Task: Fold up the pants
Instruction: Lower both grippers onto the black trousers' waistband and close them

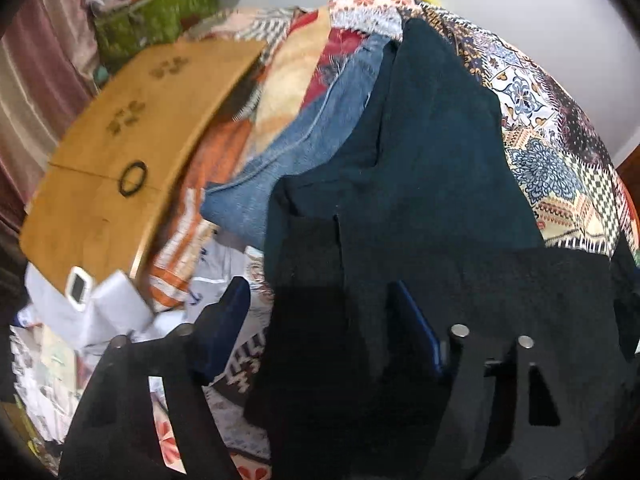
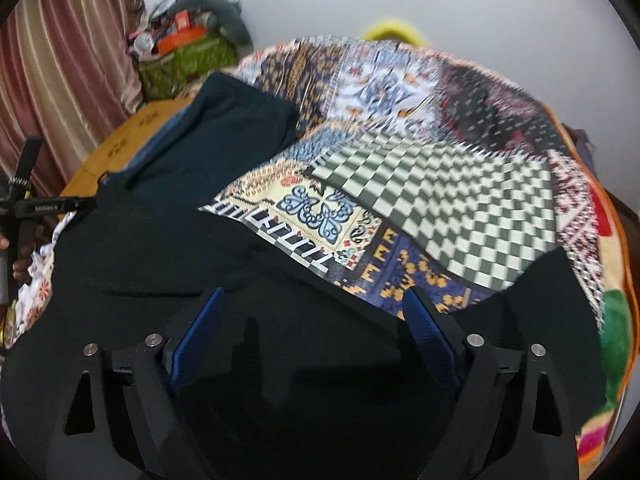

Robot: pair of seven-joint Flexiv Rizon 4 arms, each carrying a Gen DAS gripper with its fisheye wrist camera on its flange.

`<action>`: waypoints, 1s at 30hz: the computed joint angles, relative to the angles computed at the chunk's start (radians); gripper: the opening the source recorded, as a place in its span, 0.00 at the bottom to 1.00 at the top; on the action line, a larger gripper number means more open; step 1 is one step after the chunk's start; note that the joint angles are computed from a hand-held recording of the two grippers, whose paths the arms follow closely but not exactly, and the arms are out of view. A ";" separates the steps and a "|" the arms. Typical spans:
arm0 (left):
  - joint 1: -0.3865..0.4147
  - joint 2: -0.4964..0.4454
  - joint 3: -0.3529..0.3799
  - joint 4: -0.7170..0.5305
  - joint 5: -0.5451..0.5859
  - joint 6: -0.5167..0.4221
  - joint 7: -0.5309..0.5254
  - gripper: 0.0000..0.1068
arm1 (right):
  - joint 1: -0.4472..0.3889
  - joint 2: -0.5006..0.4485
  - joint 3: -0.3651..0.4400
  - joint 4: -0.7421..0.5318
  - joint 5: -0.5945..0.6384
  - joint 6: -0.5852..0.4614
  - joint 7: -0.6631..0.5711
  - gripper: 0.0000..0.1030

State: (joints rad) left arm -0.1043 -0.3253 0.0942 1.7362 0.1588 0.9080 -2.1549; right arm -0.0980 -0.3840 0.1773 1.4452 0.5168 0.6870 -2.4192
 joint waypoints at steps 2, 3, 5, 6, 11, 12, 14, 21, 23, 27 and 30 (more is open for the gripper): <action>0.014 -0.018 -0.008 -0.006 -0.026 0.011 0.012 0.65 | 0.011 -0.013 0.000 -0.009 -0.018 -0.003 -0.006 0.83; 0.014 -0.025 -0.008 -0.010 -0.031 0.012 0.014 0.64 | 0.016 -0.019 0.001 -0.014 -0.026 -0.004 -0.008 0.83; 0.014 -0.037 -0.010 -0.023 -0.041 0.008 0.022 0.55 | 0.027 -0.032 0.001 -0.025 -0.047 -0.018 -0.004 0.82; 0.014 -0.044 -0.013 -0.029 -0.050 0.003 0.028 0.53 | 0.031 -0.037 0.001 -0.029 -0.056 -0.022 -0.001 0.78; -0.002 -0.065 -0.008 -0.059 -0.046 -0.032 0.035 0.40 | 0.043 -0.063 0.008 -0.042 -0.087 -0.039 0.009 0.69; -0.006 -0.065 -0.004 -0.061 -0.039 -0.030 0.030 0.39 | 0.040 -0.061 0.011 -0.034 -0.083 -0.029 0.001 0.69; -0.016 -0.061 0.004 -0.062 -0.023 -0.034 0.017 0.32 | 0.029 -0.058 0.018 -0.033 -0.070 -0.039 -0.012 0.63; -0.050 -0.037 0.017 -0.069 0.056 -0.065 -0.055 0.11 | 0.025 -0.041 0.014 -0.016 -0.064 -0.079 -0.021 0.25; -0.049 -0.024 0.015 -0.065 0.063 -0.068 -0.062 0.10 | 0.026 -0.032 0.012 -0.005 -0.064 -0.082 -0.022 0.10; -0.052 0.004 0.019 -0.078 0.104 -0.084 -0.092 0.10 | 0.023 0.003 0.011 0.033 -0.034 -0.024 -0.032 0.06; -0.054 0.030 0.015 -0.101 0.136 -0.095 -0.106 0.10 | 0.013 0.028 0.010 0.035 0.000 0.000 -0.040 0.05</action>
